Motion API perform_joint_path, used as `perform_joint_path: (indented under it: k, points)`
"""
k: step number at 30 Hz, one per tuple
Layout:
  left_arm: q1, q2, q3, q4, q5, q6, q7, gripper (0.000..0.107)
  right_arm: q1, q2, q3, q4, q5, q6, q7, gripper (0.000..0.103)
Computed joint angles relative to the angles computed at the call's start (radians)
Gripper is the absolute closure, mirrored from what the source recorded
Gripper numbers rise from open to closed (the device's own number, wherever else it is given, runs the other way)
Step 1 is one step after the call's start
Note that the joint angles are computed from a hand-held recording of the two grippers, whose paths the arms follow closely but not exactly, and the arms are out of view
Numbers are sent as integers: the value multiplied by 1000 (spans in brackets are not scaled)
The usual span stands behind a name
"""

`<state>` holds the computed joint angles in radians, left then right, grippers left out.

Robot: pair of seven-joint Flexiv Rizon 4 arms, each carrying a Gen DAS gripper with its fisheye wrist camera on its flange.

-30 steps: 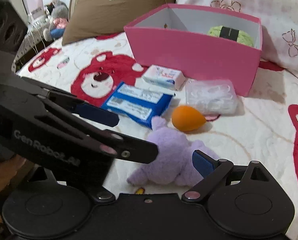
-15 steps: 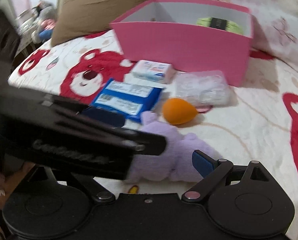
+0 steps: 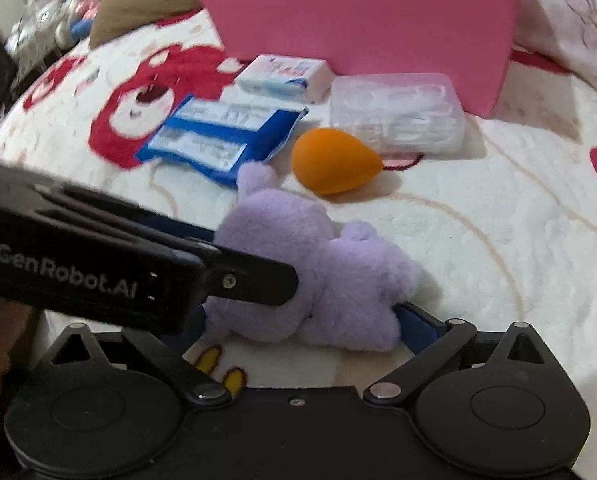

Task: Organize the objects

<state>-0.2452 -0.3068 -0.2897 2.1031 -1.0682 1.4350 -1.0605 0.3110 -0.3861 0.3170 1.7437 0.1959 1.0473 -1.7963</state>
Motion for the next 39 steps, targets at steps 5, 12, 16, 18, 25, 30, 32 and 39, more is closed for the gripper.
perform_joint_path:
  k: [5,12,16,18,25,30,32,39]
  points:
    - [0,0,-25,-1,-57,38,71,64,-59,-10,35,-64,149,-48,-2,2]
    - [-16,-23,-41,-25,-155,87,186,66,-38,-9,3,-72,151,-58,61,18]
    - [-20,-22,-38,-24,-151,85,193,66,-18,-3,-12,-57,112,-42,91,19]
    - [-21,-15,-35,-20,-159,76,200,67,-6,3,-18,-43,86,-27,108,20]
    - [-35,14,4,-6,-102,51,143,67,-5,28,2,-7,69,40,85,25]
    - [-28,40,15,3,-101,11,146,67,-12,44,12,-6,86,37,86,24]
    - [-28,51,30,5,-100,-26,125,67,-8,53,9,-4,85,28,93,24]
    - [-51,69,65,7,-56,-63,65,67,16,90,-7,37,52,57,137,18]
